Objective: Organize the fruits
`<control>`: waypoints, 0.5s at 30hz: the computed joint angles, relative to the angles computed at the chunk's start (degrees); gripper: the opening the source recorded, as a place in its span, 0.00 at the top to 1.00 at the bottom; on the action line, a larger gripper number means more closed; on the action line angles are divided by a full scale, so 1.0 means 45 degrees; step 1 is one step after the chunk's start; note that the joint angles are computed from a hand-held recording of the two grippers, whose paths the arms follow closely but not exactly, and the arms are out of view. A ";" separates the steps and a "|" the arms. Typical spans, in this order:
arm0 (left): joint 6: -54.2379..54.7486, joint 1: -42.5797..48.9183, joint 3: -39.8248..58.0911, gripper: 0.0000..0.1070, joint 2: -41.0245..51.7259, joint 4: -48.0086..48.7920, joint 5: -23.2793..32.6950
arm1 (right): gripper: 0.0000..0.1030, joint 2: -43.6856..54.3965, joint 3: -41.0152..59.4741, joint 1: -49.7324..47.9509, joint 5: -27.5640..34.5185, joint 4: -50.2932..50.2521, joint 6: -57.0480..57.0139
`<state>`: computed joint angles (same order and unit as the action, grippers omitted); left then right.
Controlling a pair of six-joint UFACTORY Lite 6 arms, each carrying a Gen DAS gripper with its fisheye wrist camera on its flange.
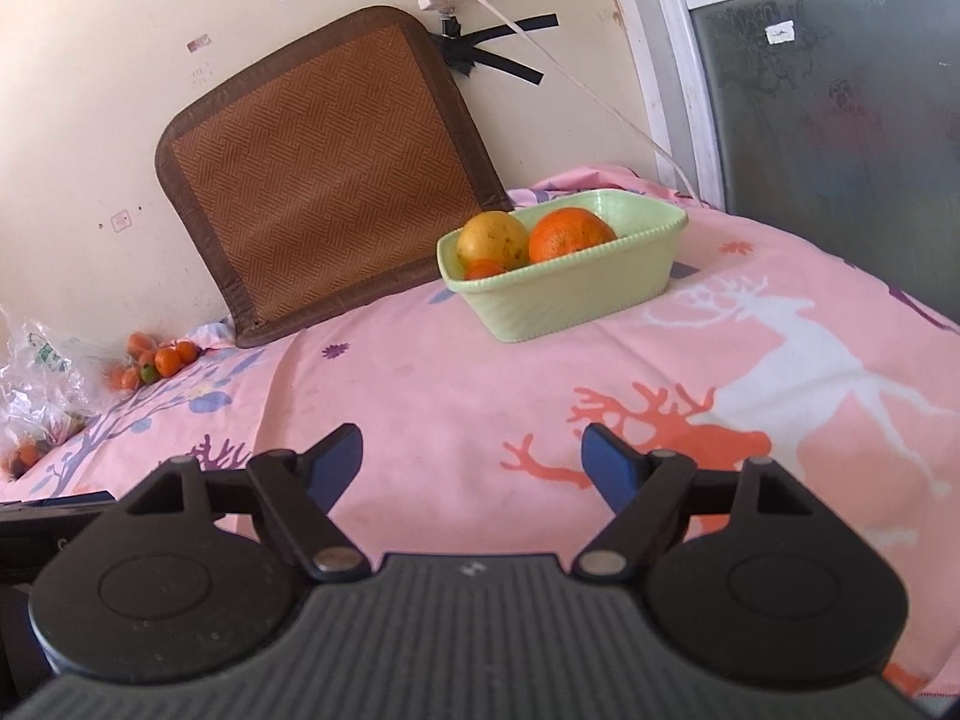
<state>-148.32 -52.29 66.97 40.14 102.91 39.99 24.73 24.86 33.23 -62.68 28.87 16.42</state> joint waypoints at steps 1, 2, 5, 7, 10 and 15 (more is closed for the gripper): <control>-0.0185 0.0089 0.0012 0.04 0.0016 0.0149 -0.0104 | 0.20 0.0060 0.0034 -0.0031 -0.0031 0.0004 0.0005; -0.0159 0.0154 0.0095 0.04 0.0072 0.0119 -0.0195 | 0.20 0.0087 0.0073 -0.0084 -0.0015 0.0011 0.0031; 0.0460 0.0095 0.0476 0.04 0.0395 -0.0543 0.0161 | 0.20 0.0185 0.0145 -0.0298 0.0065 -0.0186 0.0280; 0.0758 0.0023 0.0692 0.04 0.0599 -0.0912 0.0509 | 0.20 0.0357 0.0234 -0.0302 0.0043 -0.0154 0.0251; 0.0974 0.0032 0.0880 0.04 0.0781 -0.1143 0.0619 | 0.20 0.0551 0.0320 -0.0282 -0.0029 -0.0093 0.0253; 0.1476 -0.0016 0.1365 0.04 0.1272 -0.1672 0.1036 | 0.20 0.0864 0.0449 -0.0303 -0.0248 -0.0108 0.0220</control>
